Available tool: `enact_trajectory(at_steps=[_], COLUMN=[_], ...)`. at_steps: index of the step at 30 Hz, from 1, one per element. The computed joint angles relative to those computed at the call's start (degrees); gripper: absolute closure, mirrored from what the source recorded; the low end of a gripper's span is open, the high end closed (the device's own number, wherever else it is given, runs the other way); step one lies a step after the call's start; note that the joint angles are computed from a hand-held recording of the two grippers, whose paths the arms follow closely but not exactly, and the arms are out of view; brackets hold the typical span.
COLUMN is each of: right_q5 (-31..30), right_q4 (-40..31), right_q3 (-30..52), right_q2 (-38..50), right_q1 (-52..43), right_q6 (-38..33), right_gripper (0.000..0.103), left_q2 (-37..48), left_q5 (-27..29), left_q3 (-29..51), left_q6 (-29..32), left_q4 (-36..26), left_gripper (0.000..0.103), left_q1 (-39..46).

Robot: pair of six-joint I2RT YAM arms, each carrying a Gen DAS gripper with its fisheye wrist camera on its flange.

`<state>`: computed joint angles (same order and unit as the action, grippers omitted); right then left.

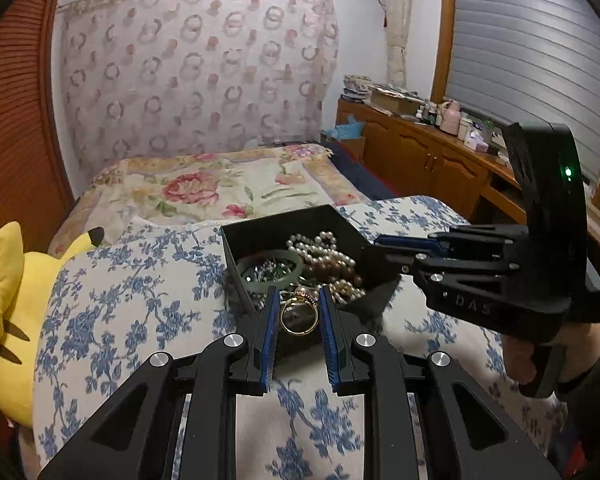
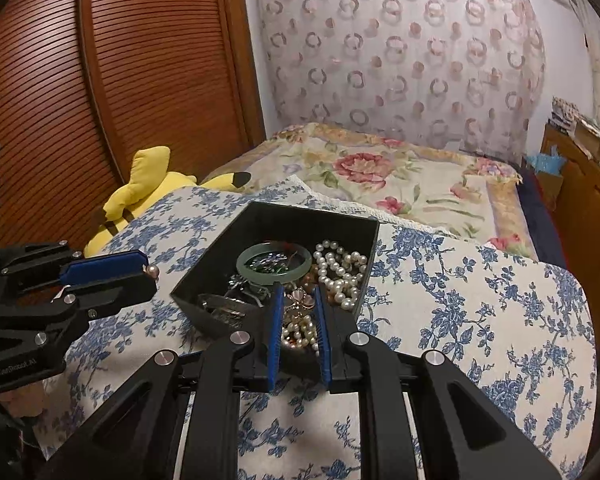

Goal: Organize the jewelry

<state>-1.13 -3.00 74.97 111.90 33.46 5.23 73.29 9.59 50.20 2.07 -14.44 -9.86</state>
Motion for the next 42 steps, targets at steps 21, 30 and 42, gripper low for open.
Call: enact_trajectory(at_steps=[21,30,42], right_q5=[2.25,6.00,15.10], right_q4=[1.90,6.36,12.34], right_q3=[-4.64,-13.34,-28.44], right_q2=[-4.11,-11.90,-27.71], right_q1=[-1.00,0.58,4.70], right_q6=[0.67,3.39,7.66], right_gripper=[0.065,0.036,0.002], left_q2=[7.87,1.02,-17.14], left_q5=[-4.64,-8.80,-14.91], left_q3=[4.97,-0.14,-7.65], left_q6=[-0.80,-2.20,-4.20], left_q4=[2.46,4.34,-1.81], left_gripper=[0.058,0.012,0.008], left_q1=[-1.86,-2.45,-6.08])
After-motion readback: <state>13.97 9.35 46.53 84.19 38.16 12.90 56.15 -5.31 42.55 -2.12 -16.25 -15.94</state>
